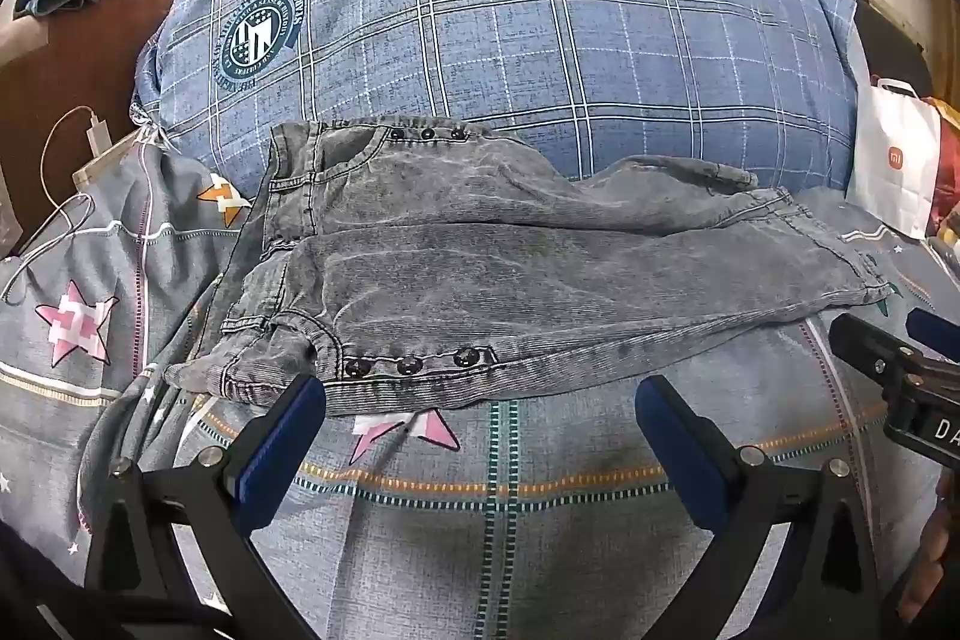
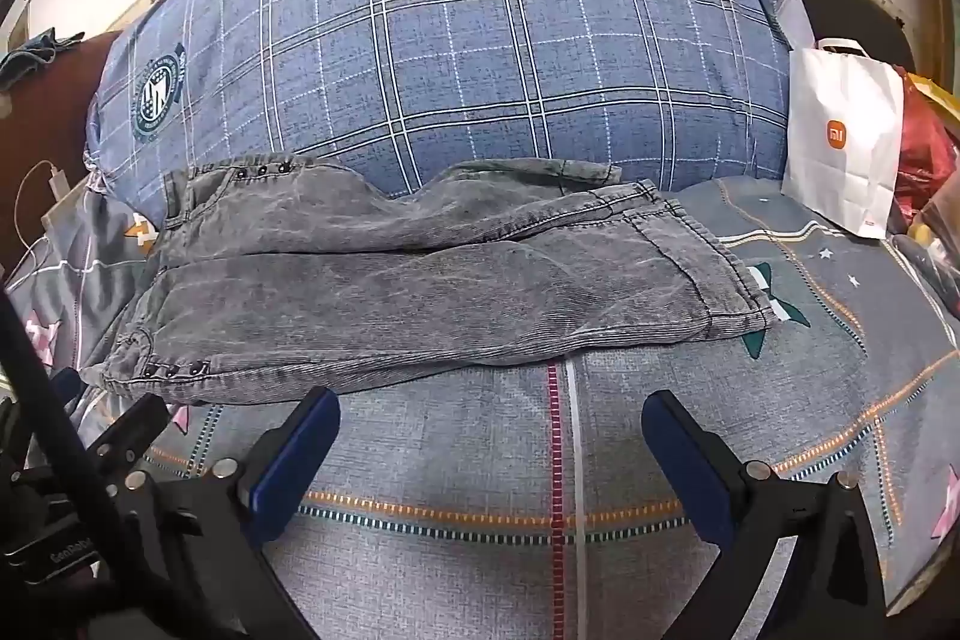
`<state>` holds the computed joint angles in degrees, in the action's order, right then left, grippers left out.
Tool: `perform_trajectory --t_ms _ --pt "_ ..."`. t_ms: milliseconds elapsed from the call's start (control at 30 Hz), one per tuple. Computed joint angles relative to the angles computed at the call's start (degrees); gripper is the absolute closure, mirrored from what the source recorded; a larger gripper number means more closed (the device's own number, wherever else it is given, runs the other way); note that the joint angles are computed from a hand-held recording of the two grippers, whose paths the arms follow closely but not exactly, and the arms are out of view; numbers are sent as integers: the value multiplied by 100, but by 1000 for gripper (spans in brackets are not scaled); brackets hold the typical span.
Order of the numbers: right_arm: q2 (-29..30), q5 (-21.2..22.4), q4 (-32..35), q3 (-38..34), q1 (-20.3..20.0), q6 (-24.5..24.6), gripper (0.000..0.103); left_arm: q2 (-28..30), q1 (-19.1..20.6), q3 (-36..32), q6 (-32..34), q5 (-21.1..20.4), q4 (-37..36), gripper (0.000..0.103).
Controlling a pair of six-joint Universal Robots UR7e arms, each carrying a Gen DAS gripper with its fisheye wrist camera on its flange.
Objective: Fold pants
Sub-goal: 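Move both grippers toward the grey jeans lying on the bed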
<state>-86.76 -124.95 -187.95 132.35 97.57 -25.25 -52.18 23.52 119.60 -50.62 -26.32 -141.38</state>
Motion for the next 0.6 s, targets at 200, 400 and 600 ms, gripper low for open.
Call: perform_trajectory --t_ms 200,400,600 --pt "-38 56 47 1 -21 13 0 -1 -8 -26 -72 34 153 0" --pt "-68 91 63 18 -17 -7 1 -42 -19 -9 -14 1 93 0" --pt "-77 90 68 10 -11 6 1 -29 -34 -16 -4 51 101 0"
